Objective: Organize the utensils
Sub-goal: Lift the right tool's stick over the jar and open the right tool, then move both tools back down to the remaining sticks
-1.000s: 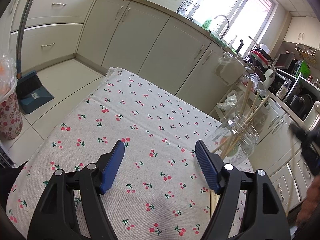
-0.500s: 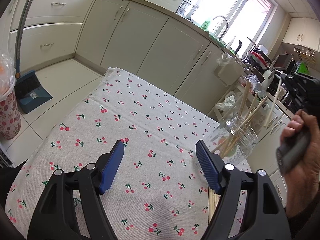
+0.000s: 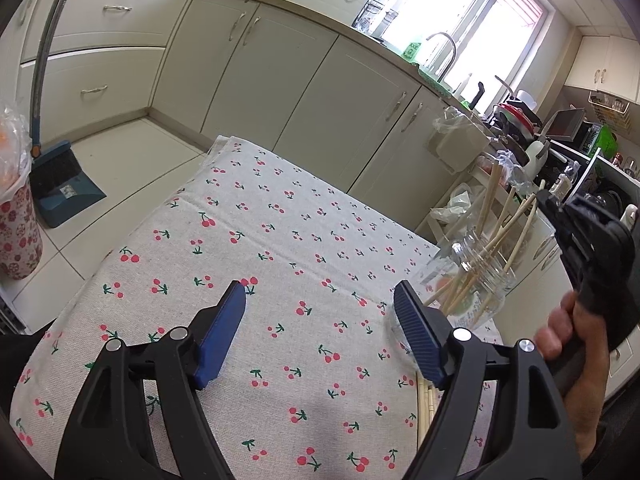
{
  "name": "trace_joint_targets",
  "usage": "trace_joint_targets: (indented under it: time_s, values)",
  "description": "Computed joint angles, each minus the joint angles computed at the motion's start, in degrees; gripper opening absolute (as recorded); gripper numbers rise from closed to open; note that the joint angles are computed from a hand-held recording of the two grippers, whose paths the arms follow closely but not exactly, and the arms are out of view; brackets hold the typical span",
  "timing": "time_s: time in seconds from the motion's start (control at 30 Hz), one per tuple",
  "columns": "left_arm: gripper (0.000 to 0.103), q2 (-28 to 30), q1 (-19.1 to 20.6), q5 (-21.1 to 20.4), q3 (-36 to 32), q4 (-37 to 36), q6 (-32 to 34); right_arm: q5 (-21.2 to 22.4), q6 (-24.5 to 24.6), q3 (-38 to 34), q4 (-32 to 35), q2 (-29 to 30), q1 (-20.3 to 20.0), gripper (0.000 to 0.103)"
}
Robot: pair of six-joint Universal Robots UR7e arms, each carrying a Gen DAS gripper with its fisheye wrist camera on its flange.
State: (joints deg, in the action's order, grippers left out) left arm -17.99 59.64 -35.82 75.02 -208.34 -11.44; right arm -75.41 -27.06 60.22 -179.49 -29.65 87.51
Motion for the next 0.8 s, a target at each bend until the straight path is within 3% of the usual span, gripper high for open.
trace_joint_targets:
  time_s: [0.23, 0.3, 0.33, 0.47, 0.6, 0.63, 0.8]
  values:
    - [0.074, -0.01, -0.14, 1.03, -0.37, 0.92, -0.30, -2.41, -7.11, 6.83, 7.70, -4.78, -0.04, 0.008]
    - [0.075, 0.02, -0.14, 1.28, -0.51, 1.36, -0.47, -2.95, -7.05, 8.45, 8.50, -6.13, -0.27, 0.029]
    - [0.075, 0.02, -0.13, 1.43, -0.59, 1.67, -0.63, -3.17, -6.78, 9.51, 8.71, -7.07, -0.43, 0.032]
    - [0.075, 0.00, -0.14, 1.93, -0.77, 2.90, -1.11, -5.68, -7.42, 15.64, 11.41, -12.30, -1.46, 0.032]
    - [0.076, -0.16, -0.66, 3.30, -1.18, 7.13, -1.09, -12.42, -9.62, 20.60, 17.56, -16.17, -2.19, 0.032]
    - [0.076, -0.39, -0.88, 3.47, -0.79, 8.07, -1.53, -15.23, -10.99, 21.80, 19.62, -16.75, -2.21, 0.032]
    - [0.078, -2.16, -2.47, 4.87, 2.70, 11.51, -5.14, -20.36, -13.21, 24.46, 23.23, -16.76, -2.31, 0.032]
